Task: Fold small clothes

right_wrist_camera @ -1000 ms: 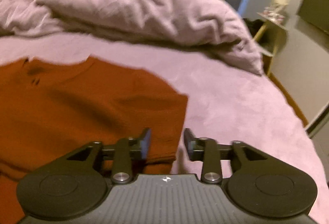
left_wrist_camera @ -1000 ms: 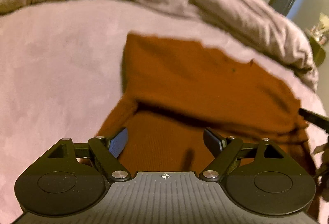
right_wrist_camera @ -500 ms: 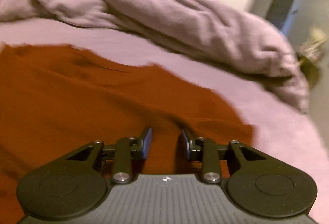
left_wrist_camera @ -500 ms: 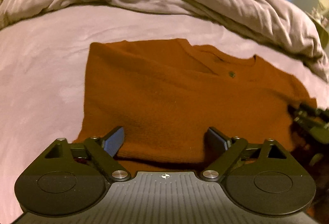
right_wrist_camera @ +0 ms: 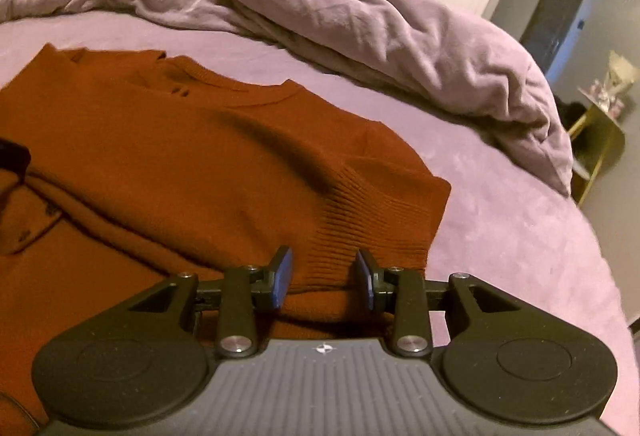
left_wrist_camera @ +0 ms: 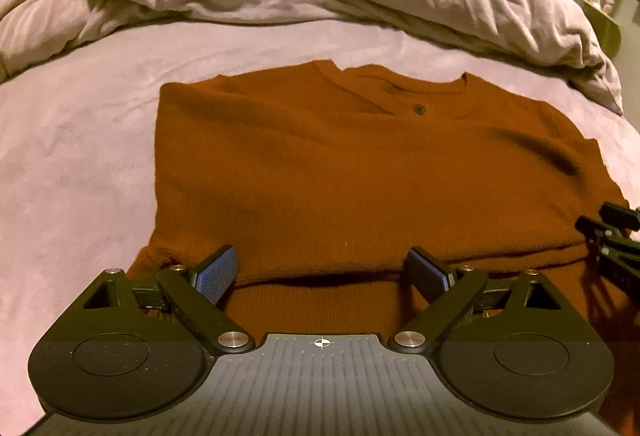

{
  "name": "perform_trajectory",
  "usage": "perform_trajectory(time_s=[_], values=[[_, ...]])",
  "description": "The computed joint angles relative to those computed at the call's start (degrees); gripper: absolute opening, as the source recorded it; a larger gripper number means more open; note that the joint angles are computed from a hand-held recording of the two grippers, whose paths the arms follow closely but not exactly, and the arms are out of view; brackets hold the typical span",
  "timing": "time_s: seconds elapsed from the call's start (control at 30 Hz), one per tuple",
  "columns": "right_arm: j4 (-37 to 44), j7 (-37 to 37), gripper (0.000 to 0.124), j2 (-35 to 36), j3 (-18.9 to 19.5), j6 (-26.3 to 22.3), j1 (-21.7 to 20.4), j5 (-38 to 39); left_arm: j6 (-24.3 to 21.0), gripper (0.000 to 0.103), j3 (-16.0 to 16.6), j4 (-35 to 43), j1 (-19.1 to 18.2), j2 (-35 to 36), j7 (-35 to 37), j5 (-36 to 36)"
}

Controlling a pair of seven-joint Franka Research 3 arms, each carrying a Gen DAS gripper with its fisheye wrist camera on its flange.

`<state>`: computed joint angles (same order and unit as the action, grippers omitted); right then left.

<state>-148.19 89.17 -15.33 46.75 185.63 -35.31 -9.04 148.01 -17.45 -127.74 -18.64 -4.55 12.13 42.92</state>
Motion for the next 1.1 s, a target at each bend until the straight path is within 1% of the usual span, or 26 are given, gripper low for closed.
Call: perform_trajectory(time_s=[0.07,0.1,0.13,0.17,0.2,0.27,0.3,0.33,0.37,0.4,0.5,0.57,0.63,0.67,0.7,0.73,0.77,0.8,0.83,0.9,0.97,1.0,1.1], values=[[1.5,1.0,0.033,0.1,-0.5,-3.3,0.6,-0.1,-0.6,0.095,0.0,0.1,-0.2,-0.1,1.0,-1.3],[2.2,1.9,0.034,0.2,0.0,-4.6,0.1,-0.9,-1.0,0.095,0.0,0.0,-0.3,-0.2,1.6,-1.8],[2.9,3.4,0.034,0.1,1.8,-5.4,-1.9,-2.3,-1.6,0.095,-0.1,0.0,-0.5,-0.4,2.2,-2.4],[2.9,4.5,0.035,-0.4,3.2,-5.7,-3.1,-3.7,-1.9,0.095,-0.1,-0.2,-0.7,-0.4,3.4,-4.2],[3.0,5.9,0.035,-1.0,5.9,-5.4,-6.0,-5.9,-2.2,0.095,-0.1,-0.3,-0.8,-0.5,3.7,-5.2],[2.7,7.9,0.035,-2.0,9.6,-4.2,-10.0,-9.1,-2.6,0.095,-0.4,-1.0,-0.9,-1.1,3.0,-4.3],[2.6,8.6,0.035,-2.2,10.2,-3.6,-10.8,-10.2,-2.9,0.095,-0.6,-1.2,-1.0,-1.3,2.9,-4.2],[2.7,8.9,0.035,-2.0,10.0,-3.7,-10.7,-10.8,-3.2,0.096,-0.7,-1.3,-1.1,-1.6,2.9,-4.4],[3.1,8.6,0.035,-1.3,8.8,-4.4,-9.6,-11.3,-3.4,0.096,-0.8,-1.5,-1.2,-1.9,2.9,-4.7],[3.5,8.4,0.035,-0.7,6.7,-5.7,-7.4,-11.3,-3.3,0.096,-0.9,-1.8,-1.3,-2.4,3.1,-5.2],[4.5,5.4,0.035,0.5,-2.0,-10.2,1.9,-9.4,-2.3,0.096,-0.9,-3.7,-1.5,-4.5,3.3,-7.3],[3.9,3.2,0.037,-0.1,-6.6,-11.1,6.5,-8.6,-0.6,0.097,-0.9,-6.2,-1.5,-6.8,2.3,-8.9],[2.8,0.8,0.041,-1.2,-12.0,-12.6,12.0,-6.7,-0.4,0.097,-1.4,-8.0,-1.4,-8.6,1.0,-10.3],[2.2,0.4,0.044,-1.9,-13.4,-13.3,13.0,-6.9,-0.6,0.097,-1.7,-8.6,-1.3,-9.2,0.6,-10.6],[1.2,2.0,0.050,-3.0,-13.5,-12.6,12.3,-8.8,-0.8,0.097,-2.0,-9.1,-1.4,-9.8,0.6,-10.9],[0.7,3.0,0.052,-3.8,-15.2,-13.5,13.6,-8.8,-1.5,0.098,-2.4,-9.3,-1.7,-10.3,1.2,-10.8],[0.3,1.2,0.052,-4.3,-18.6,-14.9,16.9,-4.8,-2.6,0.099,-2.9,-9.0,-1.9,-10.4,1.9,-10.6],[0.5,0.9,0.052,-4.5,-22.1,-17.3,20.2,-2.8,-3.4,0.100,-3.4,-8.6,-2.0,-10.4,2.3,-10.3],[0.3,1.8,0.052,-5.1,-23.9,-18.6,21.6,-1.7,-3.7,0.100,-3.8,-8.2,-2.1,-10.4,2.2,-9.7],[-0.5,3.2,0.052,-6.1,-26.8,-18.8,23.6,-0.6,-1.9,0.100,-3.8,-8.0,-2.0,-10.5,0.9,-9.2],[-1.1,4.0,0.052,-6.3,-30.2,-18.3,26.5,1.1,2.0,0.100,-3.4,-8.2,-1.4,-10.6,-1.6,-9.4],[-1.2,4.2,0.052,-6.3,-31.9,-17.7,28.1,1.8,3.1,0.100,-3.4,-7.9,-0.9,-10.3,-2.6,-9.1],[-0.4,6.8,0.050,-5.2,-32.8,-15.1,28.6,0.0,4.8,0.100,-3.5,-6.0,0.7,-8.5,-5.4,-7.5]])
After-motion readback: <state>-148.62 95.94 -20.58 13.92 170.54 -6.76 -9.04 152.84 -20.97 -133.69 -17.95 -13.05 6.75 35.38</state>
